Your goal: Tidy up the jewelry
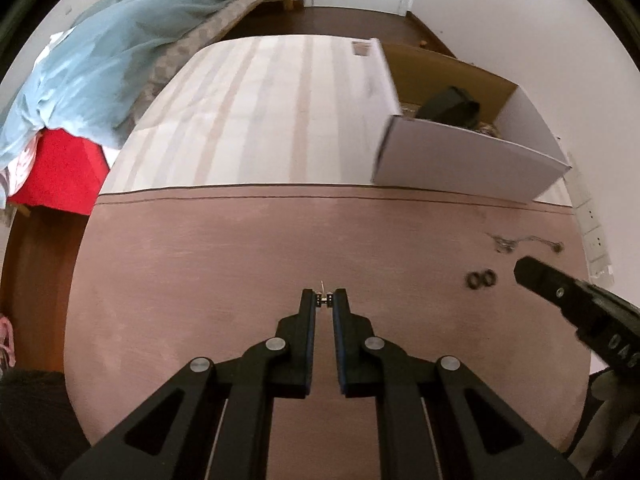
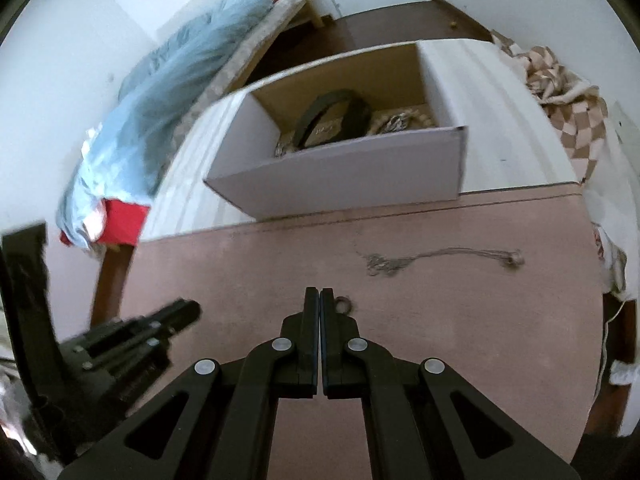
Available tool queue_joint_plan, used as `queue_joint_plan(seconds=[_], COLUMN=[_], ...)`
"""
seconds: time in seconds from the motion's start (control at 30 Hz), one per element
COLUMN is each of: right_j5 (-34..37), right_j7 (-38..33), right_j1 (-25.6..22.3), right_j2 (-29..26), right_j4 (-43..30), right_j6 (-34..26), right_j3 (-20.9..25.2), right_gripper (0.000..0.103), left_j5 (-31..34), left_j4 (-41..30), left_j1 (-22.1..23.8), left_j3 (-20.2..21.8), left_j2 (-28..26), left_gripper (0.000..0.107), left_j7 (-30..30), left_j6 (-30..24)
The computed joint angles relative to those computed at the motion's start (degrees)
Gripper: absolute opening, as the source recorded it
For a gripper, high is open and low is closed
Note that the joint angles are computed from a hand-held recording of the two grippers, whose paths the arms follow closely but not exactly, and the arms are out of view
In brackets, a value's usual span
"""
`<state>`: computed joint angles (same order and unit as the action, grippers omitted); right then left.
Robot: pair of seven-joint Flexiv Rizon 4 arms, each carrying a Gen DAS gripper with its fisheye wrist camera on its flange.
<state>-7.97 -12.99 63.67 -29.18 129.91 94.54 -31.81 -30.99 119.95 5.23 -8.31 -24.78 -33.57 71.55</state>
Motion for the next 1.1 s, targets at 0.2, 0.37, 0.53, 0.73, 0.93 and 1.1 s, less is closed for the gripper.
queue_joint_plan(seconds=[0.2,0.37,0.53,0.73,0.93,1.1], right_j5=[-6.21,-10.75,-15.12,-18.77,-24.27,-28.51], right_j7=[0.34,1.12,3.27,5.5,9.87,13.12], right_j1=[-2.54,-5.07,-6.67,-10.38,-12.57,-15.06], right_j2=[-0.09,0.0,0.54,0.85,1.32,1.02], right_j4=[-2.97,-4.8,-5.61,-6.45,-6.0,-5.81], right_j6=[-8.69,-13.78,-18.82,-20.19,-19.89,-18.22], right_j3=[2.83,5.51,6.82,9.89,10.84,12.38], right_gripper=[0.001,0.001,0.005,0.013,0.047,0.041], left_j5=[0.6,0.48,0.07,-0.86,-0.66,-0.28], left_j4=[-2.1,-3.32,-3.56,-2.93,-3.33,-3.76], left_j1=[0.46,0.96,1.18,1.41,0.96,0.8], left_j3=[0.54,0.41,0.27,-0.02,0.47,0.75], left_j2=[-1.57,-2.49,-2.59,-2.16,-2.38,-2.57], left_gripper=[0.006,0.006,0.006,0.006,0.006,0.006], left_j7=[-1.36,-1.29,-1.03,-0.38,-0.62,-1.12], left_j6=[-1.71,-3.09,-3.53,-3.63,-4.02,-4.35])
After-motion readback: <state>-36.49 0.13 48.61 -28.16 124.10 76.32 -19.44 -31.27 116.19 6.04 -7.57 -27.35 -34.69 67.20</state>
